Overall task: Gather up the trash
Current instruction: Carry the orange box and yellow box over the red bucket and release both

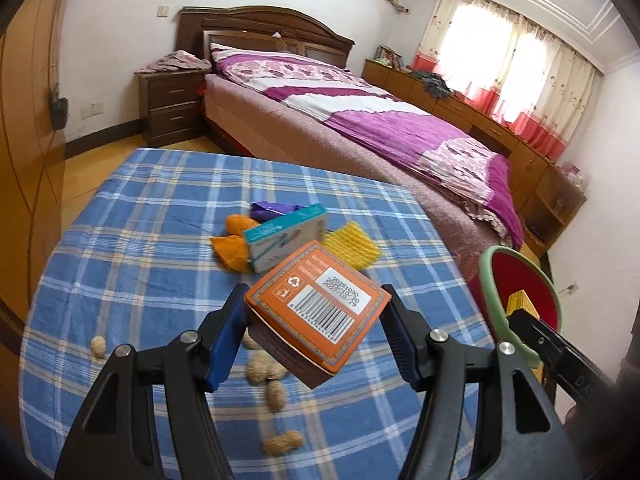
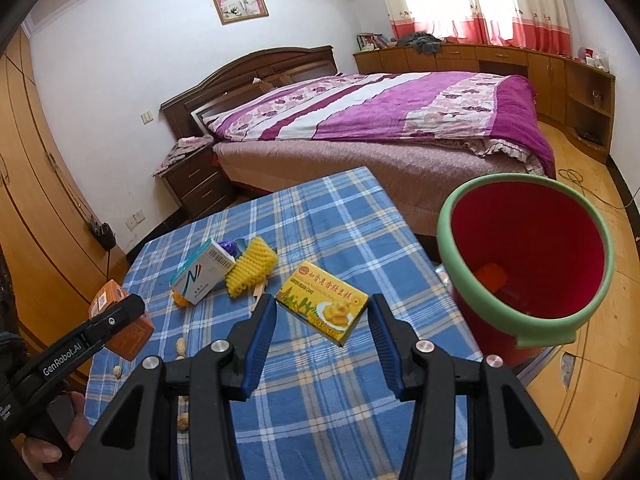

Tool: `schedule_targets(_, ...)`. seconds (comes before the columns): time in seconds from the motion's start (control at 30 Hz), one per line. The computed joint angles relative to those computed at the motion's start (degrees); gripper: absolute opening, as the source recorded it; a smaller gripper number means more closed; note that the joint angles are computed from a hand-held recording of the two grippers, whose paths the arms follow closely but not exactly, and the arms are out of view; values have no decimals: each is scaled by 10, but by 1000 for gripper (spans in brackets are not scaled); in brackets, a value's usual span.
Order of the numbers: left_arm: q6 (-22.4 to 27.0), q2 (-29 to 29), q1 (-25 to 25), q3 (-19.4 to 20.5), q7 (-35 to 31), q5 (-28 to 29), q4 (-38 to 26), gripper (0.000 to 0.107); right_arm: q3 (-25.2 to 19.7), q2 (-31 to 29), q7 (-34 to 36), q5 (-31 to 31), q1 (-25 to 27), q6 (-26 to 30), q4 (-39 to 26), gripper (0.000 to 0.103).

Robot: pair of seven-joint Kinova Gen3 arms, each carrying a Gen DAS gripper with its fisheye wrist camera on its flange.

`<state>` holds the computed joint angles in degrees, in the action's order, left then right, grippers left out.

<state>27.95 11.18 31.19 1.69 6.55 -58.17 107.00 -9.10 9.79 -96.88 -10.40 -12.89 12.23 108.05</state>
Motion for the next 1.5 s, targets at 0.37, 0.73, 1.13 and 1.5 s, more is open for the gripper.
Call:
schedule_targets(0.37, -14, 32, 19, -4, -82, 61, -60, 65, -60, -16, 136, -127, 113, -12, 17, 51)
schedule_targets(0.73, 1, 80, 58, -24, -178, 128, -144, 65, -85, -18, 313, -294, 201, -3, 21, 51)
schedule_targets(1.13, 22, 143, 92, -47, -272, 196, -241, 65, -38, -11, 433, -417, 227, 20, 13, 51)
schedule_targets(1.5, 24, 211, 89, -32, -400, 284, -341, 65, -14, 19, 425, -420, 254, 34, -1, 51)
